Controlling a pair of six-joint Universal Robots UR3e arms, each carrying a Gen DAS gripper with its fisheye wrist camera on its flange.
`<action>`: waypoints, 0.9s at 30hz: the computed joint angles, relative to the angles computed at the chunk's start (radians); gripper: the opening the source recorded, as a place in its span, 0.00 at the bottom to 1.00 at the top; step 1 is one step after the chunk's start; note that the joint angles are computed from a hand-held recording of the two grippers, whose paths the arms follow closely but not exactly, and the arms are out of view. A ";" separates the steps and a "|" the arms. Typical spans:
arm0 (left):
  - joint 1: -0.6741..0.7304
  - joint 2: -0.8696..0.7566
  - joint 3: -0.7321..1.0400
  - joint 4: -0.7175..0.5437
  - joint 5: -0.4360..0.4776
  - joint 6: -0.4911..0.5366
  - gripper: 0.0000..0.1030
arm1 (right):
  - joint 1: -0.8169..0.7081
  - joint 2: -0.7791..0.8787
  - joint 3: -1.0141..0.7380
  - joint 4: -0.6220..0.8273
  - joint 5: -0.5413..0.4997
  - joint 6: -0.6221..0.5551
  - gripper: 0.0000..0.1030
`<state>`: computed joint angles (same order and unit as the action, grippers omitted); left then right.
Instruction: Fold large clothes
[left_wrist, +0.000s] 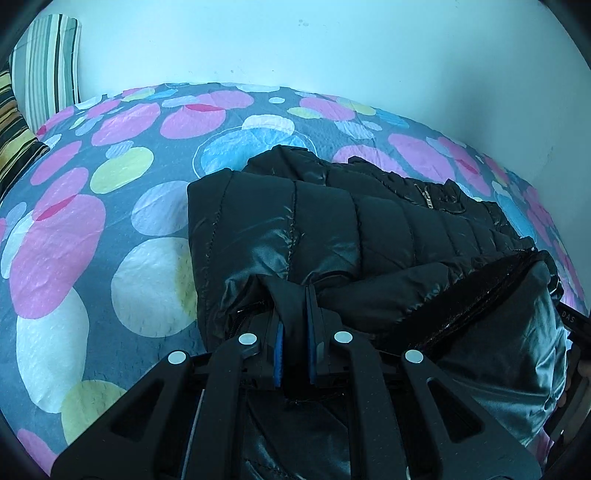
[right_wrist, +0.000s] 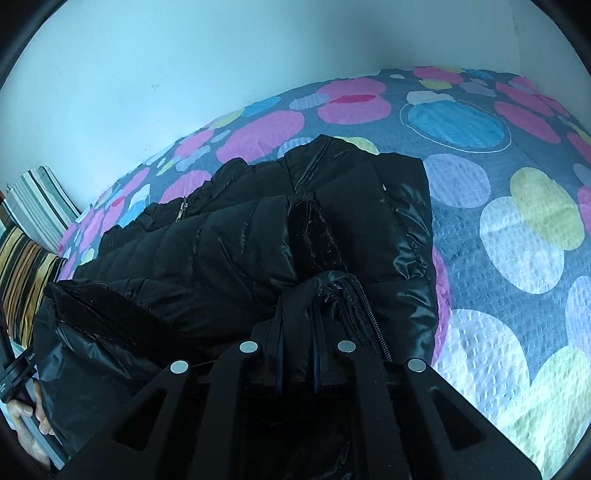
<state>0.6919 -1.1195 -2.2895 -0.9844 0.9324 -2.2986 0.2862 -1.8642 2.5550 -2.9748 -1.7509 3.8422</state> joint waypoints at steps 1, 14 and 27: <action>0.002 0.009 0.002 -0.009 -0.002 0.003 0.10 | 0.002 -0.001 -0.001 0.002 -0.002 0.000 0.10; 0.363 0.269 0.138 -0.617 -0.183 0.400 0.75 | -0.070 -0.080 0.007 0.072 0.082 -0.025 0.09; 0.505 0.242 0.221 -0.811 -0.189 0.595 0.75 | -0.087 -0.517 -0.002 0.366 0.047 -0.043 0.66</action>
<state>1.1972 -0.8772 -2.0689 -1.7954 0.7436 -1.7038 0.1994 -2.3809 2.5530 -2.6084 -1.7036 3.7994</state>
